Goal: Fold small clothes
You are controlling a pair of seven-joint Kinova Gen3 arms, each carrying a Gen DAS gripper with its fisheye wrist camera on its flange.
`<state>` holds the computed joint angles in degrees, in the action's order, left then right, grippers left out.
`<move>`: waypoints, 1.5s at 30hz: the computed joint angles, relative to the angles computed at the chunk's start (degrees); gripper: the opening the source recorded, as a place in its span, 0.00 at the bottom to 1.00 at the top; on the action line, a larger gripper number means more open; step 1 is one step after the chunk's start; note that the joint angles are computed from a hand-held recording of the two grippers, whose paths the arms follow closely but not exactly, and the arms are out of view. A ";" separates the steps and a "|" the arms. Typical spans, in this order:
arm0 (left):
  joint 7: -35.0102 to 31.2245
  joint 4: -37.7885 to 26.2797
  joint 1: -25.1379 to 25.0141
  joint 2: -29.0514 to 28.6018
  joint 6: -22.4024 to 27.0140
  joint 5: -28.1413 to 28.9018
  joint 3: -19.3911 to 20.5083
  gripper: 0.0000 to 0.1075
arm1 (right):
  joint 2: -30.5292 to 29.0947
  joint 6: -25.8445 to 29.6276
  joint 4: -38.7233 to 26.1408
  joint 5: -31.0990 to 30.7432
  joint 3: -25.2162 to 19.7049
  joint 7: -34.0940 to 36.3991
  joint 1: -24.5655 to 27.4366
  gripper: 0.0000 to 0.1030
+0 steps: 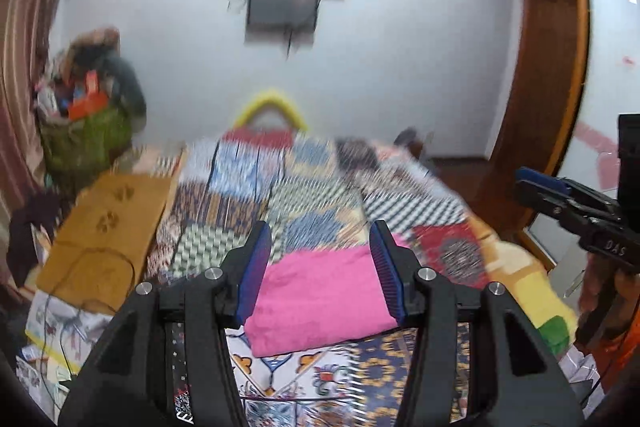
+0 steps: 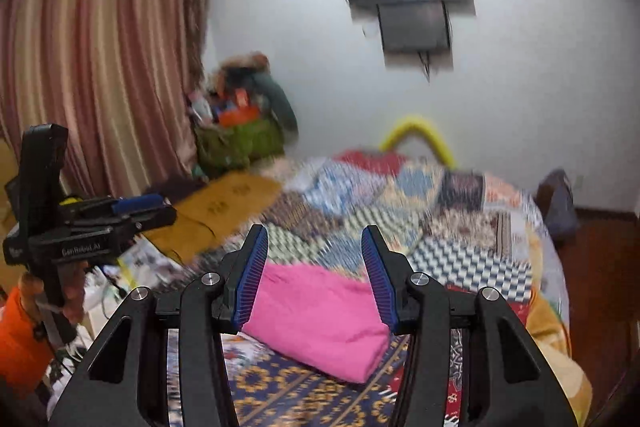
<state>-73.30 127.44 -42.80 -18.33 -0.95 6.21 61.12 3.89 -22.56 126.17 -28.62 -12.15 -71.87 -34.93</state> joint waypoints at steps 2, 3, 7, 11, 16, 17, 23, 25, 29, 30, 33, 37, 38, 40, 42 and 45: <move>0.88 1.76 5.31 -5.31 -0.80 1.04 -4.06 0.47 | -2.22 -3.64 2.44 -3.36 -1.30 2.17 -1.72 0.44; 1.40 2.30 7.56 -7.60 -0.51 1.31 -5.77 0.47 | -3.24 -5.74 3.71 -5.59 -2.46 3.72 -2.44 0.44; 4.31 4.07 10.56 -17.04 1.12 3.17 -7.44 0.53 | -5.54 -13.38 7.39 -13.68 -7.50 8.49 -4.48 0.44; 7.68 5.83 12.52 -22.48 1.79 4.29 -8.76 0.76 | -5.60 -22.25 9.60 -22.85 -11.99 13.29 -7.24 0.74; 10.85 6.53 11.71 -27.35 2.88 4.52 -8.72 0.88 | -4.09 -28.61 10.23 -27.76 -12.68 15.48 -10.81 0.91; 11.34 6.58 11.55 -27.74 2.88 4.49 -8.64 0.91 | -4.14 -28.76 10.29 -28.29 -12.52 15.40 -11.28 0.97; 12.98 6.72 11.17 -28.88 2.61 3.72 -8.16 0.94 | -3.95 -30.70 9.83 -32.37 -12.36 18.36 -13.54 0.99; 13.39 6.94 11.45 -29.08 2.52 3.56 -8.02 0.94 | -4.15 -30.49 9.95 -31.94 -12.08 17.84 -13.52 0.99; 13.87 6.99 10.82 -29.19 2.25 3.18 -7.15 0.94 | -4.39 -30.68 10.63 -31.50 -12.21 16.57 -13.54 0.99; 14.04 7.17 10.98 -29.41 2.25 3.18 -7.07 0.94 | -4.29 -31.39 10.85 -32.06 -12.62 16.66 -13.90 0.99; 14.42 7.32 11.07 -29.32 2.04 3.12 -6.86 0.95 | -4.38 -31.09 10.84 -31.85 -12.45 16.51 -13.87 0.99; 14.87 7.53 11.14 -28.86 1.58 3.09 -6.68 0.95 | -4.36 -31.31 11.03 -32.35 -12.58 16.40 -14.17 0.99; 14.96 7.56 11.07 -28.86 1.58 3.06 -6.61 0.95 | -4.25 -31.53 11.35 -32.15 -12.63 15.91 -14.21 0.99; 15.08 7.64 10.85 -28.72 1.36 2.99 -6.46 0.95 | -4.21 -31.65 11.65 -32.22 -12.67 15.48 -14.30 0.99; 15.11 7.68 10.81 -28.44 1.20 2.87 -6.42 0.95 | -4.35 -31.23 11.64 -32.35 -12.57 15.53 -14.23 0.99; 15.17 7.64 10.55 -28.43 1.36 2.76 -6.34 0.95 | -4.41 -31.07 11.62 -32.60 -12.60 15.61 -14.20 0.99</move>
<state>-58.13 135.09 -32.25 -46.75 0.41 8.97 54.78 -0.51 -53.62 137.79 -61.22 -24.74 -56.26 -49.13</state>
